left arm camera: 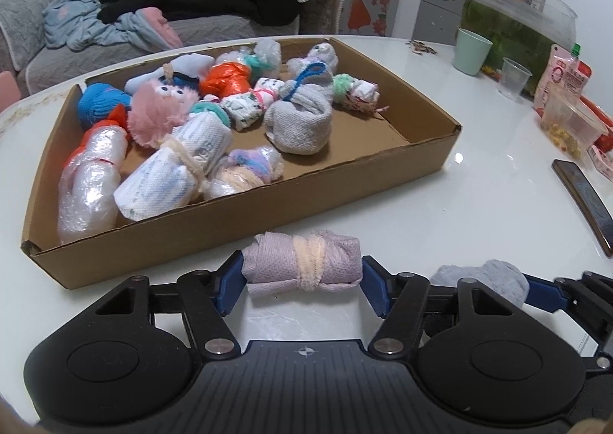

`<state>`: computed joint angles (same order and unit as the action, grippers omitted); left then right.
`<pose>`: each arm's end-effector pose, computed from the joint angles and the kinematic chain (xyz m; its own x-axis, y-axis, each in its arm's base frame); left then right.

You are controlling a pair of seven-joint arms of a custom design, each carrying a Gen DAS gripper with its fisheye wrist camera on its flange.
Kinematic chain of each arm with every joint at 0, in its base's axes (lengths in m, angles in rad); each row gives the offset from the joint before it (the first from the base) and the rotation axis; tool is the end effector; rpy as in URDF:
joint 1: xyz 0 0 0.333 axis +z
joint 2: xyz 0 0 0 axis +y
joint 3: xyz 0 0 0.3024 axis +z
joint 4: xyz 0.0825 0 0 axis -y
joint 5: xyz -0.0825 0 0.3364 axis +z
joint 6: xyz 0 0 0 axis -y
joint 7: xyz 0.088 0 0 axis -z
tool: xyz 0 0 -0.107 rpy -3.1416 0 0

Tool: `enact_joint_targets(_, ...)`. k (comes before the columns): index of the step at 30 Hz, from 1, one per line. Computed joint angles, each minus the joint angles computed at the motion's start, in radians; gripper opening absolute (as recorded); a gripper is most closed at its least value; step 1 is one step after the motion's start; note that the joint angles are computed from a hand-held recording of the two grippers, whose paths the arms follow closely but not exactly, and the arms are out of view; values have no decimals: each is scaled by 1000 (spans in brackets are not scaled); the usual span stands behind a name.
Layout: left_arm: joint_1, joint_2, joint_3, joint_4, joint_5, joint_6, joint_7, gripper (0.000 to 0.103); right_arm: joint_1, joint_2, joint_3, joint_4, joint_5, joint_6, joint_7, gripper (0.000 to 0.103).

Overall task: Organize objects
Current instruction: 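Grasp the grey sock with the right gripper while the left grasps the lilac roll, then carry the lilac roll and grey sock over the tray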

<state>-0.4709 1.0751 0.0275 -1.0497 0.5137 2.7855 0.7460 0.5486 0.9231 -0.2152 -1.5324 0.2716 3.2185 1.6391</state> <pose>0.6788 -0.3573 0.2616 -0.0908 -0.9935 0.0691 -0.7497 0.0226 -0.6614 0.6608 0.2463 0.2367 0.1613 -0.9854 -0.0543 -0.7008 -0.0757 -0.7093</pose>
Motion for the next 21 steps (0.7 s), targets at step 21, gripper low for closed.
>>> enact_joint_targets(21,41,-105,-72,-127,-30,-10,197,67,-228,-92,235,-66,15,42,-201,58)
